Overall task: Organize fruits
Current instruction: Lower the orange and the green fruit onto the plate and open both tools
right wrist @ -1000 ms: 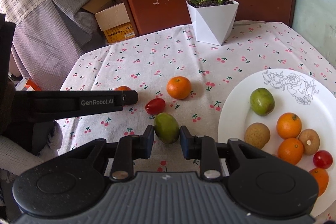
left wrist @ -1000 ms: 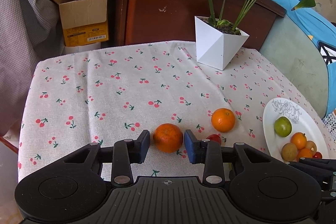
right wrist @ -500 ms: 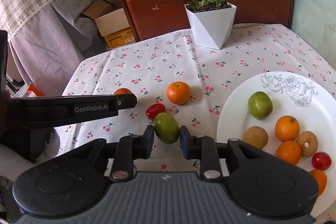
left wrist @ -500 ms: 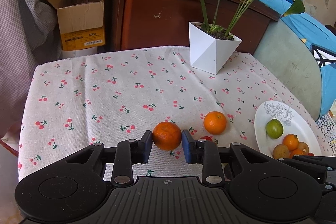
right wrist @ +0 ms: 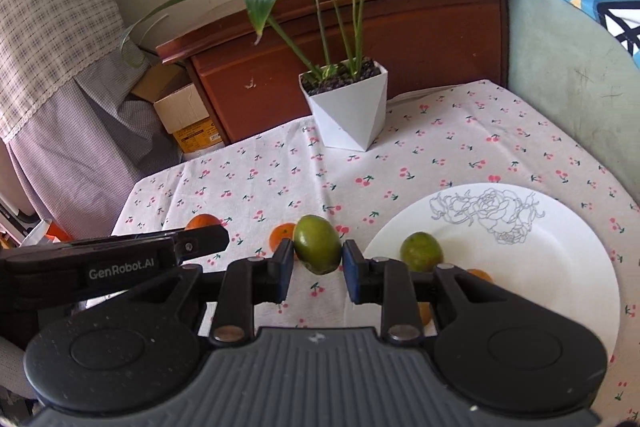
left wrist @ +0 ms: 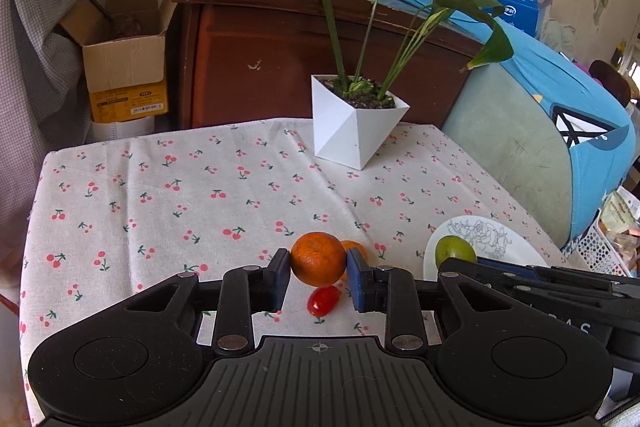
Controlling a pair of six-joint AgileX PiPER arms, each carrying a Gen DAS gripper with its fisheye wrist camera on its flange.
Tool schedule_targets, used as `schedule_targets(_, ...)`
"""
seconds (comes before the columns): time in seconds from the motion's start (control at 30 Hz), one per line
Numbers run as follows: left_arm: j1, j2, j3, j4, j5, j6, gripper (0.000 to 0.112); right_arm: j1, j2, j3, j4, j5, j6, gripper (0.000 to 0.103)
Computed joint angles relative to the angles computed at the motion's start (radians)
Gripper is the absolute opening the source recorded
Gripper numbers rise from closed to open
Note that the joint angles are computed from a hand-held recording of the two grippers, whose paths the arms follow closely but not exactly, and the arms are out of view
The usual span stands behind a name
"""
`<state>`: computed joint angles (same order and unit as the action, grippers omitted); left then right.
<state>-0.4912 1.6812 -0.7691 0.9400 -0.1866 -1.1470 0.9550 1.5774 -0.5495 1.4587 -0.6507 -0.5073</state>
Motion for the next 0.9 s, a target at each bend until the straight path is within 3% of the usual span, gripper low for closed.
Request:
schedule_targets(0.43,-0.147,0.026,-0.049,-0.078,0.004,0.021,0.028,-0.017,-0.197,0.168,0.094,-0.113,0.023,0.027)
schedule_targets(0.9,-0.266,0.126,-0.136,-0.172,0.023,0.066,0.028,-0.056,-0.263,0.288,0.131,-0.063,0.131,0.027)
